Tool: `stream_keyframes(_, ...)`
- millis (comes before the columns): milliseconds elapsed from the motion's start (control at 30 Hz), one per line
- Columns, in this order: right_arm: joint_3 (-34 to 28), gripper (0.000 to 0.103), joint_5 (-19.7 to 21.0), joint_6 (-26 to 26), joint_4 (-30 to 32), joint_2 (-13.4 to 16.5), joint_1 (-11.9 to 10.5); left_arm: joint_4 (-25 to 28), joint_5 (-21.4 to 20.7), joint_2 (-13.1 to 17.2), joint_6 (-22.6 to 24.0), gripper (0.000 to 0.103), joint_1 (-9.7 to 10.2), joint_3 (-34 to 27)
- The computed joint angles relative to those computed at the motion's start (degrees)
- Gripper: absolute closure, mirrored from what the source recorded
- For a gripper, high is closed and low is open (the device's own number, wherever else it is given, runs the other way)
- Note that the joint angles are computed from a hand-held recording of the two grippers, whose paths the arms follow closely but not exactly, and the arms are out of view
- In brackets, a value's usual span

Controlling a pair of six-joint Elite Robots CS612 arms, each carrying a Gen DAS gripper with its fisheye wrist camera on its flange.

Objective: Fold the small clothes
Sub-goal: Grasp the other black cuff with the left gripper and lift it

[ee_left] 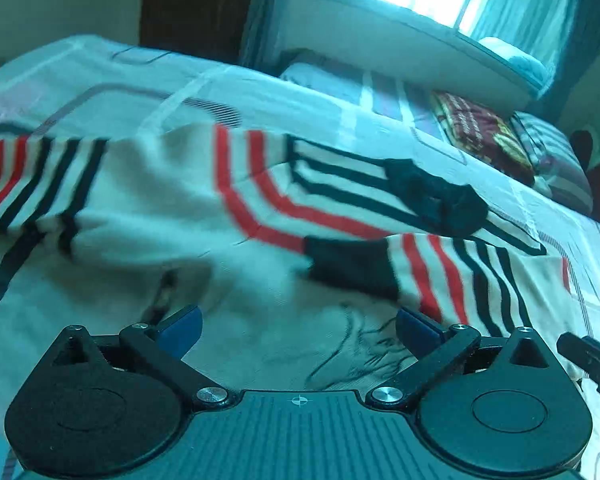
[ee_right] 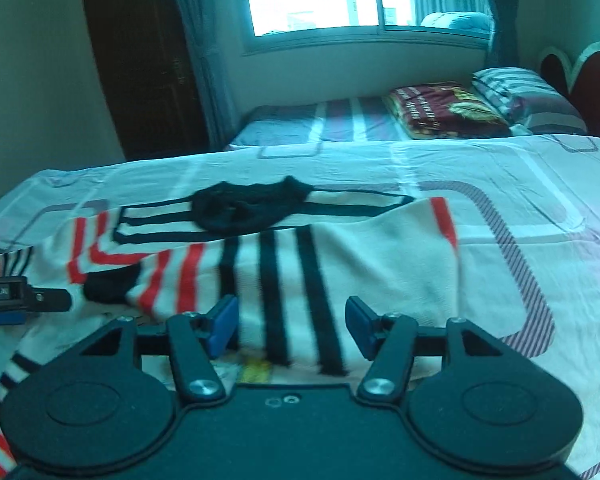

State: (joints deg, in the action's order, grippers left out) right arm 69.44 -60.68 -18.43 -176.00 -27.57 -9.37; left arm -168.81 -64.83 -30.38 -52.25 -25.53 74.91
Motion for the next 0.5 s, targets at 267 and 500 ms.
stream_keyframes(267, 3.62, 0.043, 4.49, -3.73, 0.89, -1.89, 1.35, -2.07, 2.6, -4.66, -11.14, 0.001, 1.43, 10.13)
stream_keyframes(500, 4.94, 0.043, 6.2, -6.37, 2.65, -2.48, 3.36, -4.51, 3.61, -6.59, -20.1, 0.001, 4.11, 15.91)
